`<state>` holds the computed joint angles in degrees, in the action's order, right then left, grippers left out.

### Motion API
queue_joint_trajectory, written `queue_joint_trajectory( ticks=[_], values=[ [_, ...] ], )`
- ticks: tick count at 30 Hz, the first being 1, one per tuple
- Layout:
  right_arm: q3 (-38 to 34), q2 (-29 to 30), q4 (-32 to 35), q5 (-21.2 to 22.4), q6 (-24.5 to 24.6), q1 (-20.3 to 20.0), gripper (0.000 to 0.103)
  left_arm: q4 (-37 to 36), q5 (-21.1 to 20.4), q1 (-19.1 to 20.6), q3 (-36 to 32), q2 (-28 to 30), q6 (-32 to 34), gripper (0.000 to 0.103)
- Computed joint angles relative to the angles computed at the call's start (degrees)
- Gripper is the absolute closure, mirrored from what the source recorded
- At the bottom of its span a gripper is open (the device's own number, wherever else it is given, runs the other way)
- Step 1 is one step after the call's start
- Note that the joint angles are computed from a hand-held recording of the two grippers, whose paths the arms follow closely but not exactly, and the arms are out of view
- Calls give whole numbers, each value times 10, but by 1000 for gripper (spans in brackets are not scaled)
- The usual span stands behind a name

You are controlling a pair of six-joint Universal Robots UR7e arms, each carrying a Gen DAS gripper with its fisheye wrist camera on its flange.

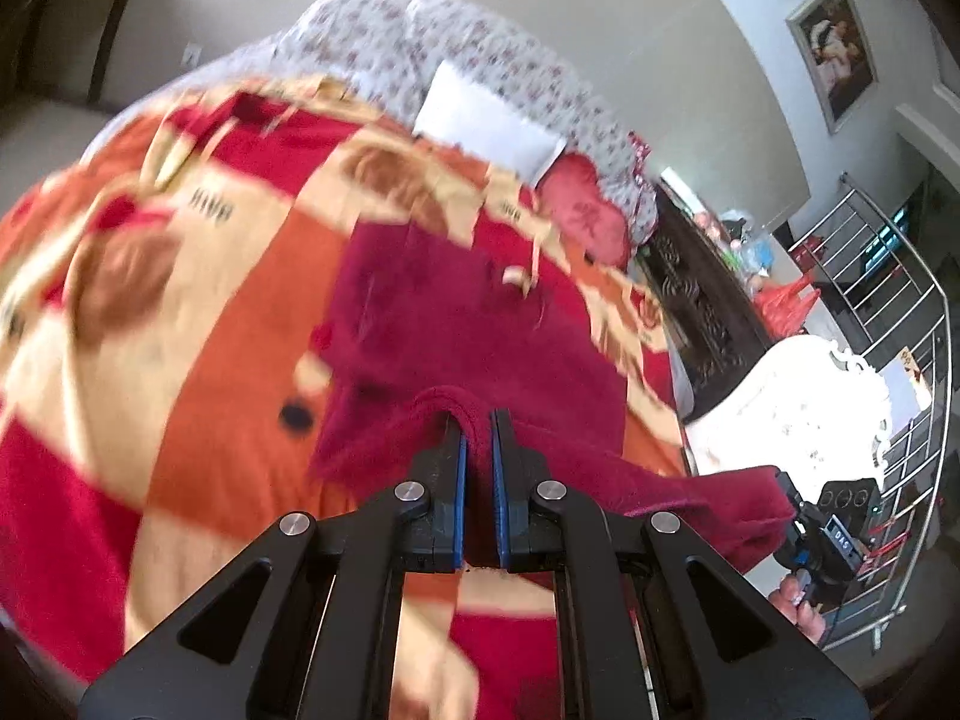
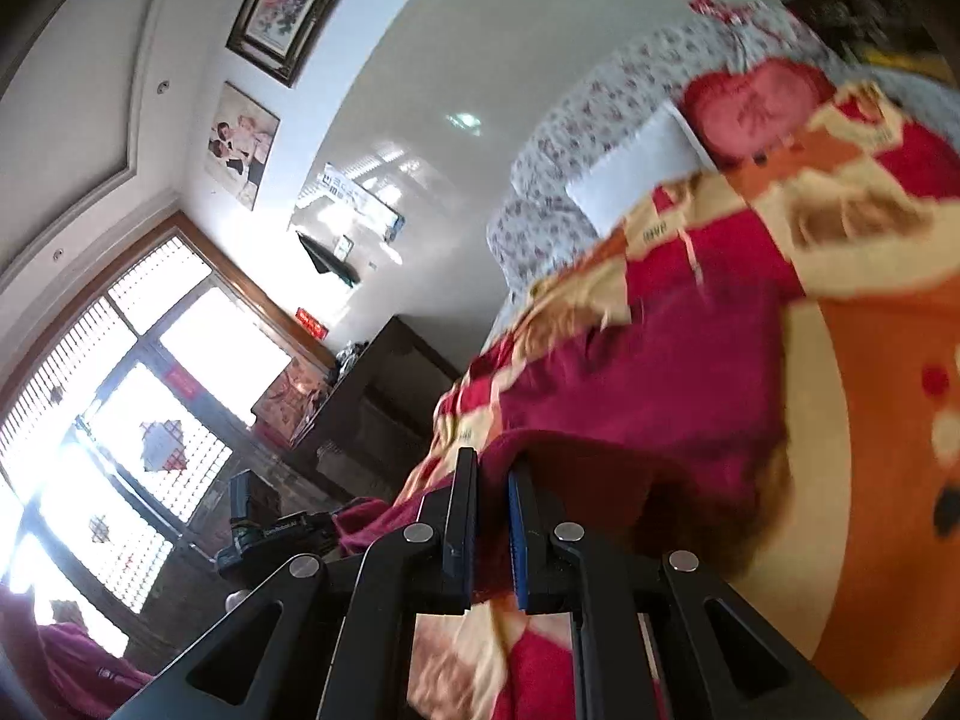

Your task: Fold small clothes

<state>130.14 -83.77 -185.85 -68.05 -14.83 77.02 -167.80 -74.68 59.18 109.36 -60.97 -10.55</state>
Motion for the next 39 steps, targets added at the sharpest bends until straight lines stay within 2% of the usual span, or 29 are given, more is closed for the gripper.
queue_joint_trajectory(
  ticks=[3,10,14,20,24,26,28,31,32,33,34,35,36,37,39],
  values=[
    [-46,31,-1,-10,12,7,95,0,1,5,-60,45,20,97],
    [-158,107,14,-65,35,18,95,31,17,22,-201,151,39,97],
    [-232,157,39,-113,41,20,95,67,34,36,-289,211,41,97],
    [-335,226,90,-145,49,13,95,117,58,52,-399,286,39,97],
    [-393,267,119,-179,65,6,95,145,55,62,-454,320,37,97],
    [-429,287,154,-186,88,-4,95,172,34,70,-489,338,31,97],
    [-461,300,203,-203,106,-8,95,204,24,77,-525,355,22,93],
    [-481,303,247,-183,131,-22,94,251,22,80,-559,368,18,84],
    [-474,298,243,-166,133,-26,94,259,21,80,-565,369,19,81],
    [-467,292,236,-160,127,-26,91,257,21,79,-562,366,23,73],
    [-459,287,220,-164,120,-24,85,248,26,78,-556,363,26,63],
    [-449,281,196,-179,117,-20,80,229,39,75,-546,358,29,43],
    [-441,275,181,-189,118,-16,75,188,50,72,-526,350,29,36],
    [-434,267,172,-186,117,-16,75,160,44,72,-511,342,28,36],
    [-411,250,159,-161,89,-13,75,160,34,70,-502,333,29,34]
  ],
)
